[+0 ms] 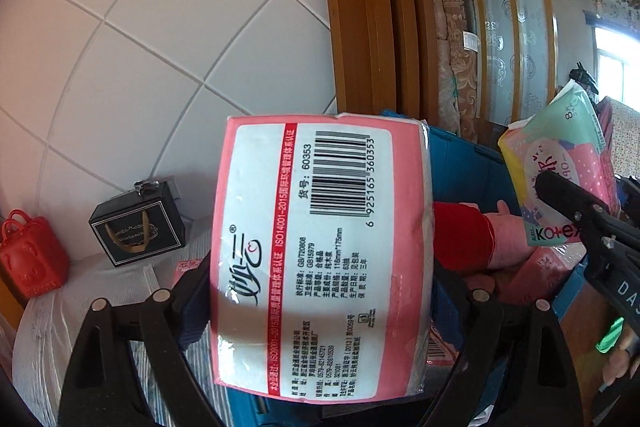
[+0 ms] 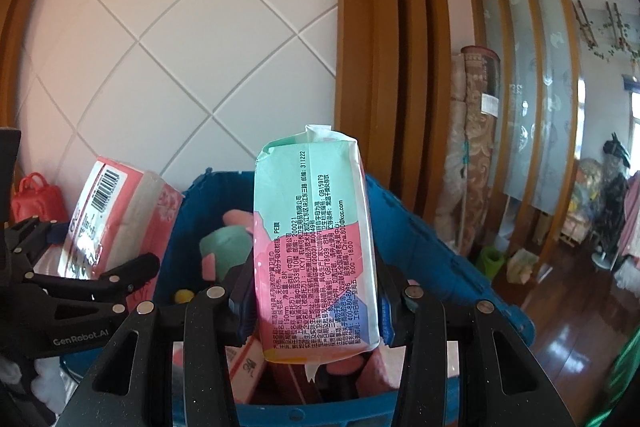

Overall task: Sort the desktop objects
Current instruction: 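Open both grippers to drop the two packs into the bin, then withdraw both grippers from the bin back over the bed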

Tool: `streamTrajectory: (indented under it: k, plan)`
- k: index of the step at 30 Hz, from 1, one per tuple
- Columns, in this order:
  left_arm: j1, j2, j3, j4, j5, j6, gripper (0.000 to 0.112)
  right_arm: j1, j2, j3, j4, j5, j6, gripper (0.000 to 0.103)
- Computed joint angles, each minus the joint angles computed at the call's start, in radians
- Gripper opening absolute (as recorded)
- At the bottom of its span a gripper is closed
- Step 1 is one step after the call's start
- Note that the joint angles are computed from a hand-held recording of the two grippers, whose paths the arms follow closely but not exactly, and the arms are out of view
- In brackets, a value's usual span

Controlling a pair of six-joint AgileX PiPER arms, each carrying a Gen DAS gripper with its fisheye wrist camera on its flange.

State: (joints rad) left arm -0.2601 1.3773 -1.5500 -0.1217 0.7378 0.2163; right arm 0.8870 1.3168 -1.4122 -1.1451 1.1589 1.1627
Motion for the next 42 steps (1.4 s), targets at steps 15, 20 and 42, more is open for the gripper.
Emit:
streamTrajectory:
  k: [15, 20, 42]
  plan:
    - [-0.019, 0.041, -0.053, 0.024, 0.069, -0.059, 0.091, -0.133, -0.022, 0.082, 0.067, -0.126, -0.022, 0.098]
    - [-0.049, 0.027, -0.040, 0.056, 0.060, -0.096, 0.091, -0.131, -0.078, 0.129, 0.057, -0.107, -0.004, 0.103]
    - [-0.112, -0.096, 0.068, 0.158, -0.014, -0.192, 0.102, -0.023, -0.192, 0.194, 0.014, 0.011, 0.033, 0.103]
